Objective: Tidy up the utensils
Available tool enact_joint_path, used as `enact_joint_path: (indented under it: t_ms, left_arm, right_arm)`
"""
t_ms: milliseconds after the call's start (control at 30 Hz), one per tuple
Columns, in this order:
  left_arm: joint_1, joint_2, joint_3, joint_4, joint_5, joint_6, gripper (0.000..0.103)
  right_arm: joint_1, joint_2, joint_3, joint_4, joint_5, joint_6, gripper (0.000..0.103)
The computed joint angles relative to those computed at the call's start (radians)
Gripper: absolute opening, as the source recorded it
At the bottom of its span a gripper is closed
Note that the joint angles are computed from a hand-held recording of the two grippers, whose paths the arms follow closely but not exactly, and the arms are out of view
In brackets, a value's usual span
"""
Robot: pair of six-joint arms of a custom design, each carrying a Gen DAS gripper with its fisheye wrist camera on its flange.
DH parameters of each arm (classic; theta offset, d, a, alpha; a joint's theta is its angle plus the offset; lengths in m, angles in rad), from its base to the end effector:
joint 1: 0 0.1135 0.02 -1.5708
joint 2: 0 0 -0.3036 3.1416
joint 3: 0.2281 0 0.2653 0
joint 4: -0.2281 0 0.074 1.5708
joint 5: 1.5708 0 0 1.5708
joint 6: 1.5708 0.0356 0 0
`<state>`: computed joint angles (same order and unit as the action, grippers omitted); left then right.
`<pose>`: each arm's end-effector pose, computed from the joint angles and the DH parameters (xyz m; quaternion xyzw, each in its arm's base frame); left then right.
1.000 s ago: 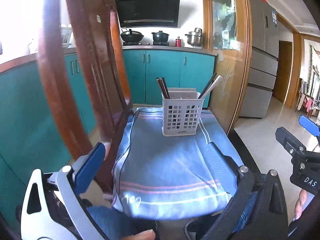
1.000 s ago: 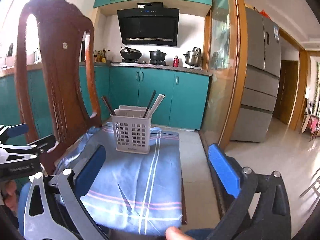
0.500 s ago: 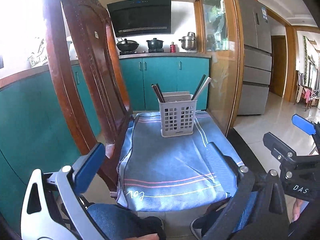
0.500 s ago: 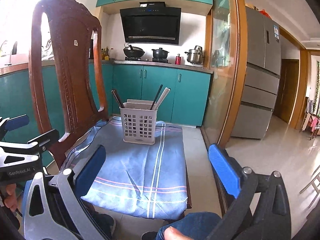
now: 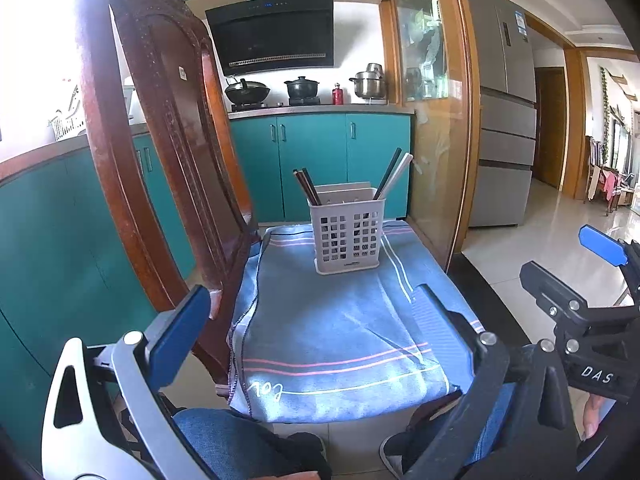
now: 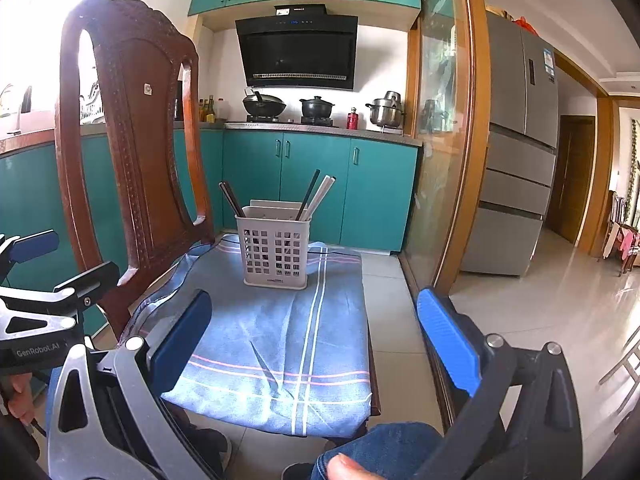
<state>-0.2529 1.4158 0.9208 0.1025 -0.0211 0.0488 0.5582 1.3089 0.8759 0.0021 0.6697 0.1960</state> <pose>0.3200 -0.0819 0.3016 0.1191 0.8228 -0.0479 0.5536 0.2609 0.1368 0.3102 0.0312 0.8141 -0.0696 0.5757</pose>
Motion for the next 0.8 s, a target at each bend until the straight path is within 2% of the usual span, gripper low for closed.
enact_joint_path:
  t_ms: [800]
  left_arm:
    - [-0.010, 0.003, 0.005, -0.010, 0.017, -0.007, 0.100]
  right_arm:
    - [0.020, 0.026, 0.010, -0.008, 0.021, 0.015, 0.100]
